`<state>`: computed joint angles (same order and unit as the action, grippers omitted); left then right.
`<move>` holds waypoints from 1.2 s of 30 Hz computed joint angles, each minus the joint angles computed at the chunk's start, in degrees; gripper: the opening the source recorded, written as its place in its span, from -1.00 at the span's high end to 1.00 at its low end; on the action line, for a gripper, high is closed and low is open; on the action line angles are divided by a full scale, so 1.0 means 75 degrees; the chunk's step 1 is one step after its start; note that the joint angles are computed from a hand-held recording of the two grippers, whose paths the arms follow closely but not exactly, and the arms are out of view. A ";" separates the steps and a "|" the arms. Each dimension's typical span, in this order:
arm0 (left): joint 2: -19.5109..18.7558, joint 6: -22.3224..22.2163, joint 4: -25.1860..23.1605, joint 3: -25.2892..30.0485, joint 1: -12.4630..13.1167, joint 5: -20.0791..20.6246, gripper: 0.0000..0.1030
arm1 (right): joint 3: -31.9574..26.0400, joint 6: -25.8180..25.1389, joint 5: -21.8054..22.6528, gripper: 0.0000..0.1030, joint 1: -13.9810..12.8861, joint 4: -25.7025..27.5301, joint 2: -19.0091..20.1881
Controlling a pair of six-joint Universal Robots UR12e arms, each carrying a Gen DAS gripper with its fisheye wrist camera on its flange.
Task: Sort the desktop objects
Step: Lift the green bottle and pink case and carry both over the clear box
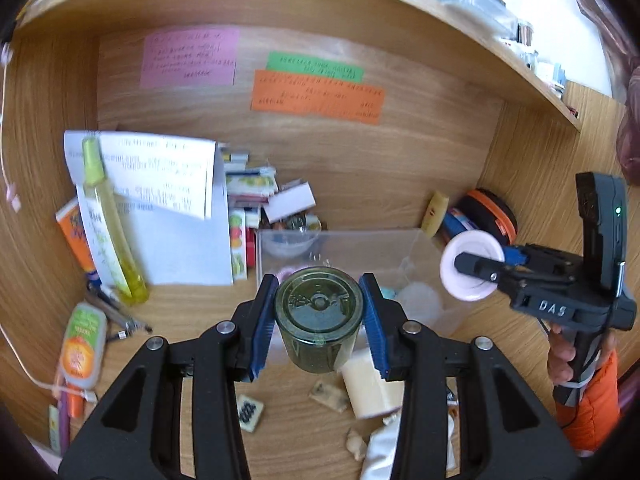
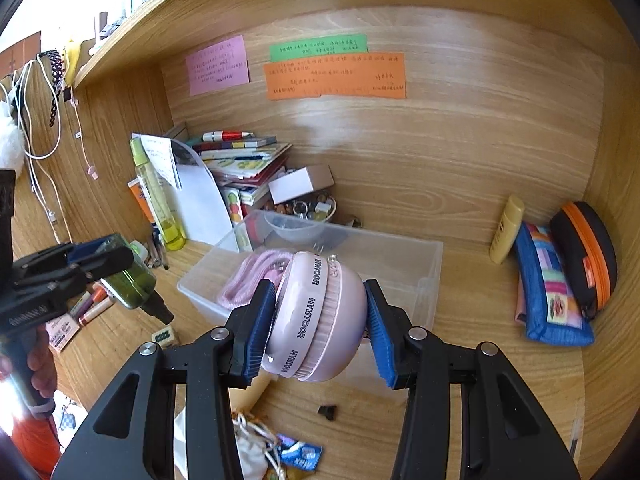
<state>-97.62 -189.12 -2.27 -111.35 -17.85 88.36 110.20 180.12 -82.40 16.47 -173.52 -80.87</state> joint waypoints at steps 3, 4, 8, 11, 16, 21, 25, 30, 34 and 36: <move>-0.0075 0.0115 -0.0069 0.0185 0.0002 0.0108 0.21 | -0.0119 -0.0032 0.0063 0.20 -0.0015 0.0017 0.0079; -0.0107 0.0132 -0.0099 0.0245 0.0010 0.0116 0.21 | -0.0153 -0.0057 0.0078 0.20 -0.0020 0.0026 0.0105; -0.0325 0.0206 -0.0241 0.0526 0.0007 0.0254 0.21 | -0.0358 -0.0128 0.0176 0.20 -0.0063 0.0184 0.0254; -0.0530 0.0255 -0.0392 0.0737 0.0002 0.0240 0.21 | -0.0528 -0.0173 0.0152 0.20 -0.0072 0.0309 0.0378; -0.0894 0.0405 -0.0754 0.1104 -0.0023 0.0168 0.21 | -0.0815 -0.0221 0.0139 0.20 -0.0089 0.0589 0.0615; -0.1202 0.0568 -0.1060 0.1404 -0.0014 0.0133 0.21 | -0.1141 -0.0378 0.0084 0.20 -0.0096 0.1017 0.0897; -0.1431 0.0613 -0.1320 0.1650 0.0019 0.0091 0.21 | -0.1408 -0.0548 -0.0080 0.20 -0.0102 0.1400 0.1110; -0.1648 0.0717 -0.1518 0.1845 0.0051 0.0022 0.21 | -0.1671 -0.0645 -0.0227 0.20 -0.0093 0.1825 0.1329; -0.1740 0.0834 -0.1614 0.1922 0.0057 -0.0014 0.21 | -0.1831 -0.0753 -0.0328 0.20 -0.0037 0.2132 0.1461; -0.1819 0.0872 -0.1762 0.1971 0.0043 0.0020 0.21 | -0.1922 -0.0831 -0.0477 0.20 0.0002 0.2322 0.1530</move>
<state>-111.26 -182.58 -15.49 -96.56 -17.52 88.51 95.79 173.88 -85.98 16.49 -156.11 -69.40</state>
